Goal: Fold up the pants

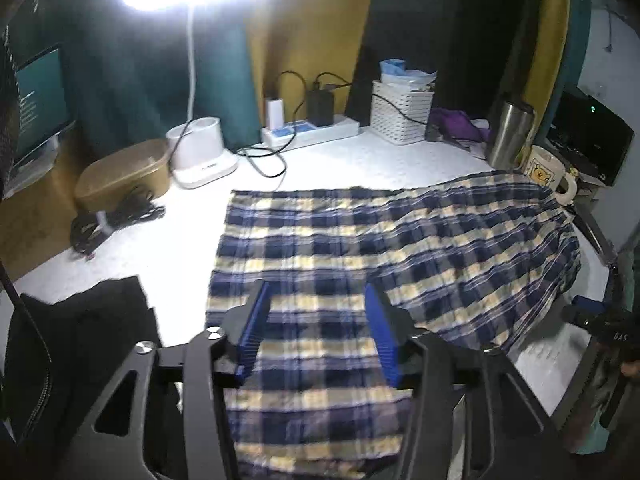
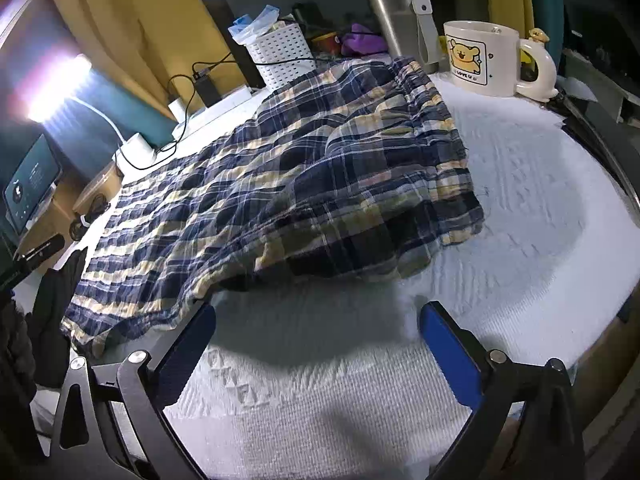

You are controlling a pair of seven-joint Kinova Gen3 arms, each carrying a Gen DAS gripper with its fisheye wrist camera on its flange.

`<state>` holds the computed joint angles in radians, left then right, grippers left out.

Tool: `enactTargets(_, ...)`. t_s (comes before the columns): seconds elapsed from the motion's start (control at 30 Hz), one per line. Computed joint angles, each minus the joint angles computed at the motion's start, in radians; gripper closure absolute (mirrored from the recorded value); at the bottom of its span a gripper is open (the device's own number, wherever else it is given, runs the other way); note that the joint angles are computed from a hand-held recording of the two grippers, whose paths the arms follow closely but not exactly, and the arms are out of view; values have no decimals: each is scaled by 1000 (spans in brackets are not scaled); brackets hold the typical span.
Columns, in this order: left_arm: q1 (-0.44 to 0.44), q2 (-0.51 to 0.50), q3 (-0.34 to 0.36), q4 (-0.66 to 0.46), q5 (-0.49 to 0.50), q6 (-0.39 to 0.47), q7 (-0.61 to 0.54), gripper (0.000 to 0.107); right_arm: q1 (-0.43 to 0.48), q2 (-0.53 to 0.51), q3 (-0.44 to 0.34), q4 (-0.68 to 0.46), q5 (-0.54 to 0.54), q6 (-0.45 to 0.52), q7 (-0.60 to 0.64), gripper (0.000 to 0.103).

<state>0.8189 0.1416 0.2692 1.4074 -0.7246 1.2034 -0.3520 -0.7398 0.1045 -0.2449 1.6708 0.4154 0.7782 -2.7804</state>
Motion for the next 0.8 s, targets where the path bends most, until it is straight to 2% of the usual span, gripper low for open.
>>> enactTargets(0.2, -34, 10, -15, -1, 57, -60, -40, 58, 39, 5, 11, 6, -82, -80, 51, 0)
enactTargets(0.5, -82, 2, -38, 57, 125, -92, -66, 58, 52, 51, 47, -28, -109, -141, 49, 0)
enactTargets(0.7, -119, -10, -38, 104, 154, -85, -78, 58, 21, 79, 88, -36, -28, -176, -27, 0)
enactTargets(0.8, -136, -22, -38, 134, 168, -83, -59, 58, 26, 112, 83, -85, -31, -133, 41, 0)
